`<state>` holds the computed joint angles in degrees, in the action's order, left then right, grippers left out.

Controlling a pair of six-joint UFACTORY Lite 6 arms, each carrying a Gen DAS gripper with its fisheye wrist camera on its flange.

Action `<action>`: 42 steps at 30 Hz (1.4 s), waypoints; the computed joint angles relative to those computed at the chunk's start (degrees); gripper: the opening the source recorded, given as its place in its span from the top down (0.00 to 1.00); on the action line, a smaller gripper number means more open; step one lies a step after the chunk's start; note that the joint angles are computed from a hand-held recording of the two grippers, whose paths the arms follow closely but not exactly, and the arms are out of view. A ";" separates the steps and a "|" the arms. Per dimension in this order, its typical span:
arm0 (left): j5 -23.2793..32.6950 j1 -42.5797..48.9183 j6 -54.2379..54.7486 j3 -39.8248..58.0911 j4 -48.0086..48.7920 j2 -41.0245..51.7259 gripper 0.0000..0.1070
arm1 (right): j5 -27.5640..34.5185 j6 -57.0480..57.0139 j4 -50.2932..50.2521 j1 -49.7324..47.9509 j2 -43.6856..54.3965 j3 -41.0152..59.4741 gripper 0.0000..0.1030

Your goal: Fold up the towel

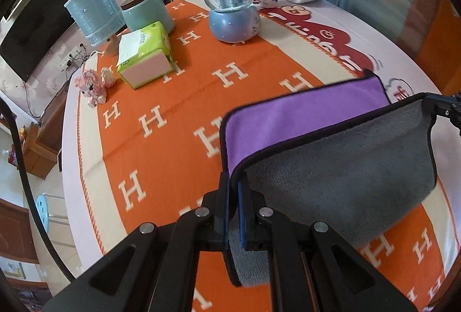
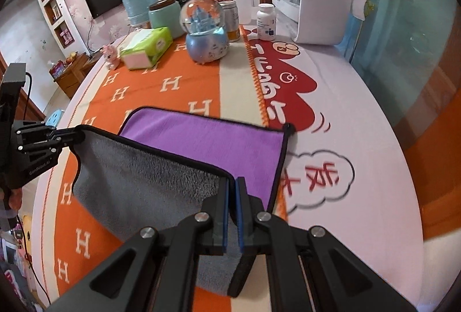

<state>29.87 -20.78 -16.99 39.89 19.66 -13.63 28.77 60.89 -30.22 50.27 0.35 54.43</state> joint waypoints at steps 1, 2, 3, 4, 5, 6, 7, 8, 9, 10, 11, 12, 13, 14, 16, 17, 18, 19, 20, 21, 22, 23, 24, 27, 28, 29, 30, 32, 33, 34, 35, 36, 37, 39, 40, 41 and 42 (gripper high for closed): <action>-0.65 0.23 -0.31 1.29 0.34 2.12 0.97 | -0.91 -1.68 1.01 -1.36 1.26 0.73 0.96; -1.26 0.27 -1.34 2.87 1.40 4.65 0.97 | -1.66 -3.59 2.21 -2.71 2.59 1.57 0.96; -1.61 0.00 -2.66 3.71 2.58 6.17 0.97 | -2.65 -5.31 3.38 -4.01 3.95 2.22 0.96; -1.98 -0.17 -3.81 4.61 3.54 7.73 0.97 | -3.57 -7.09 4.59 -5.24 5.39 2.97 0.96; -2.30 -0.24 -4.57 5.66 4.22 9.35 0.97 | -3.98 -8.19 5.22 -6.02 6.51 3.62 0.96; -2.60 -0.36 -5.74 6.72 5.35 11.06 0.97 | -4.55 -9.66 6.12 -7.07 8.08 4.57 0.96; -2.86 -0.42 -6.42 7.70 5.96 12.55 0.97 | -4.89 -10.39 6.64 -7.54 8.82 4.97 0.96; -3.11 -0.45 -6.87 8.63 6.34 13.99 0.97 | -5.29 -11.60 7.52 -8.32 9.75 5.60 0.96; -3.38 -0.43 -7.19 9.65 6.57 15.55 0.97 | -5.68 -12.78 8.35 -9.18 10.93 6.40 0.96; -3.59 -0.48 -7.71 10.29 6.99 16.66 0.97 | -5.81 -13.29 8.57 -9.62 11.63 6.93 0.96; -3.76 -0.55 -8.46 11.06 7.74 17.90 0.97 | -6.06 -13.89 8.77 -10.17 12.57 7.57 0.96; -3.98 -0.62 -9.33 11.90 8.56 19.27 0.97 | -6.26 -14.63 9.21 -10.60 13.39 8.16 0.96; -4.13 -0.65 -10.02 12.67 9.09 20.53 0.97 | -6.30 -15.36 9.49 -11.03 14.42 9.02 0.96; -4.26 -0.67 -10.58 13.28 9.48 21.61 0.97 | -6.43 -15.70 9.52 -11.28 15.20 9.57 0.96; -4.57 -0.62 -11.80 14.37 10.60 23.75 0.97 | -6.65 -16.26 9.83 -11.79 16.54 10.47 0.96; -4.70 -0.53 -12.06 14.81 10.71 24.60 0.97 | -6.90 -16.73 10.23 -12.08 17.19 10.84 0.96; -4.82 -0.44 -12.66 15.65 11.18 25.83 0.97 | -7.04 -17.22 10.75 -12.32 17.67 11.10 0.96; -4.78 -0.47 -12.98 16.04 11.38 26.36 0.97 | -7.23 -17.49 10.95 -12.53 17.99 11.23 0.96; -4.86 -0.36 -13.19 16.55 11.47 27.03 0.97 | -7.32 -17.63 11.01 -12.66 18.43 11.50 0.96; -4.93 -0.27 -13.58 17.19 11.65 27.85 0.97 | -7.34 -17.68 10.97 -12.76 18.92 11.80 0.96; -5.00 -0.18 -13.83 17.67 11.68 28.42 0.97 | -7.38 -17.78 11.04 -12.83 19.24 12.02 0.96; -5.10 0.00 -13.81 18.44 11.41 29.28 0.97 | -7.42 -17.75 10.96 -12.90 19.52 12.17 0.96; -5.12 0.01 -14.11 18.92 11.51 29.81 0.96 | -7.47 -17.78 10.92 -13.00 19.78 12.29 0.96; -5.20 0.02 -14.83 20.29 11.57 31.60 0.96 | -7.61 -19.16 12.02 -13.63 20.74 12.72 0.96; -5.20 0.02 -14.88 20.68 11.49 32.21 0.96 | -7.61 -19.52 12.19 -13.78 21.13 12.90 0.96; -5.10 -0.16 -15.70 20.94 12.21 32.73 0.96 | -7.59 -19.74 12.27 -13.87 21.50 13.13 0.96; -5.02 -0.33 -16.44 21.20 12.95 33.30 0.95 | -7.62 -20.07 12.37 -13.93 21.81 13.24 0.96; -4.89 -0.55 -17.33 21.53 13.89 34.15 0.94 | -7.67 -19.74 11.60 -13.85 22.38 13.53 0.96; -4.83 -0.59 -17.51 21.68 14.03 34.51 0.94 | -7.50 -19.06 10.72 -13.73 22.64 13.67 0.96; -4.85 -0.57 -17.68 21.84 14.11 34.93 0.93 | -7.30 -18.26 9.82 -13.59 22.89 13.81 0.96; -4.85 -0.58 -18.13 21.80 14.52 35.01 0.93 | -7.23 -17.72 9.19 -13.51 23.01 13.79 0.96; -5.01 -0.62 -18.73 21.62 15.00 35.06 0.93 | -7.23 -17.69 9.06 -13.55 23.27 13.89 0.96; -5.27 -0.61 -19.38 21.51 15.49 35.20 0.92 | -7.24 -17.63 8.85 -13.57 23.54 14.02 0.96; -5.38 -0.75 -20.42 21.46 16.19 35.50 0.92 | -6.82 -16.22 7.00 -13.27 24.12 14.41 0.95; -5.18 -1.00 -21.47 21.56 17.05 35.80 0.90 | -6.54 -15.20 5.71 -13.03 24.33 14.51 0.95; -4.84 -1.29 -22.92 21.77 18.29 36.30 0.86 | -6.07 -14.25 4.50 -12.73 24.59 14.72 0.94; -4.34 -1.62 -25.12 21.83 20.22 36.57 0.83 | -5.38 -12.76 2.73 -12.30 24.88 14.94 0.91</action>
<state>25.53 -22.40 -42.12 61.72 39.89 22.94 23.39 48.13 -27.48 37.97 25.23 69.37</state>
